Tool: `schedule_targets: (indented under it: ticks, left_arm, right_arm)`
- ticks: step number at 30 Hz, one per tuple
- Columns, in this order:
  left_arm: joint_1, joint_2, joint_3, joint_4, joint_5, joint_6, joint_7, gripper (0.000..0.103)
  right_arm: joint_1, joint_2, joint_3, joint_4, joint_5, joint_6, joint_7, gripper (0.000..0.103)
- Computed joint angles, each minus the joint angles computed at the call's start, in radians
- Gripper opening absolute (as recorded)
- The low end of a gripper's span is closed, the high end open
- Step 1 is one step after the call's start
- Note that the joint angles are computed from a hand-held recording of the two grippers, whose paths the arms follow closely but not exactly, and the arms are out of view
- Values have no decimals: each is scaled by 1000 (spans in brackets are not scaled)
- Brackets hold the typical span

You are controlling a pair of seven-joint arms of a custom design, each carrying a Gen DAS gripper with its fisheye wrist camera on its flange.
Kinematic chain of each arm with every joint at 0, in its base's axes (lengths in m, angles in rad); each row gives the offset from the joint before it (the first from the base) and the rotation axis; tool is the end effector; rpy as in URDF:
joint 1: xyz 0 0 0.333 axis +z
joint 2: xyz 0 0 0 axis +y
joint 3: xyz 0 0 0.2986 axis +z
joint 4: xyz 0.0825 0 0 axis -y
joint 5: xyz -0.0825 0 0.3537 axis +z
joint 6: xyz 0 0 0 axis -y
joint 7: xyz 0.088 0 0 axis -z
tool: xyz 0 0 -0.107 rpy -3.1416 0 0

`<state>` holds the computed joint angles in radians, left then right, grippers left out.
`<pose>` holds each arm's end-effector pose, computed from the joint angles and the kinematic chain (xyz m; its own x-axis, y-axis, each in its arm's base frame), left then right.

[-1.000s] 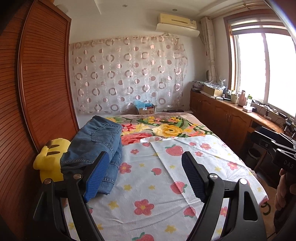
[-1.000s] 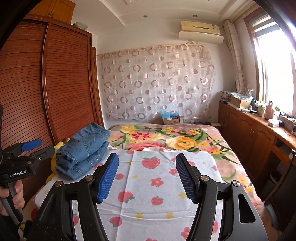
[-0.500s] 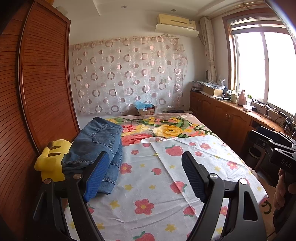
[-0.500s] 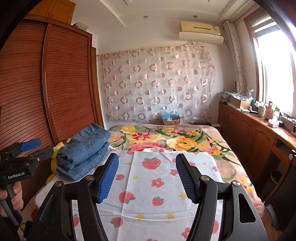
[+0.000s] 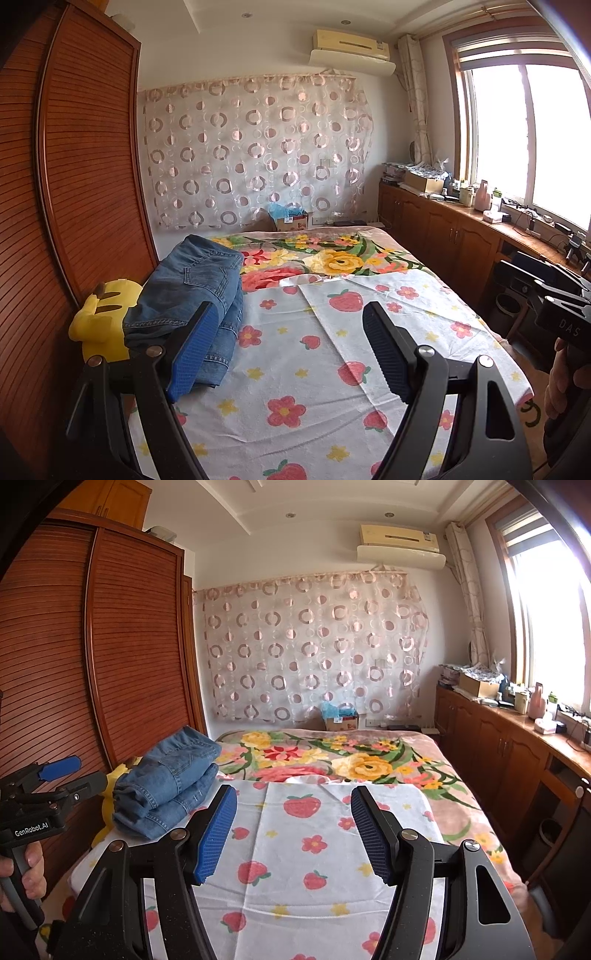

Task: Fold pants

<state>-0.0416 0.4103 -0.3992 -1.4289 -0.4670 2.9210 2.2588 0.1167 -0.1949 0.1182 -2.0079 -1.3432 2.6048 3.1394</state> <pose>0.6550 -0.2097 0.5931 -0.5608 -0.8278 -0.0145 -0.3244 0.2358 -0.9161 0.5005 0.1460 0.6077 -0.3345 -0.9414 -0.0436 -0.2764 0.1423 -0.9505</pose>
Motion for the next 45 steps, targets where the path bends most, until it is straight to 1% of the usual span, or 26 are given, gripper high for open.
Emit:
schedule_targets:
  ticks: [21, 45]
  left_arm:
    - [5, 0, -6, -4, -8, 4, 11, 81]
    - [10, -5, -12, -15, -18, 10, 21, 81]
  right_arm:
    - [-5, -11, 1, -8, -5, 2, 4, 66]
    - [8, -4, 8, 4, -10, -27, 15, 66]
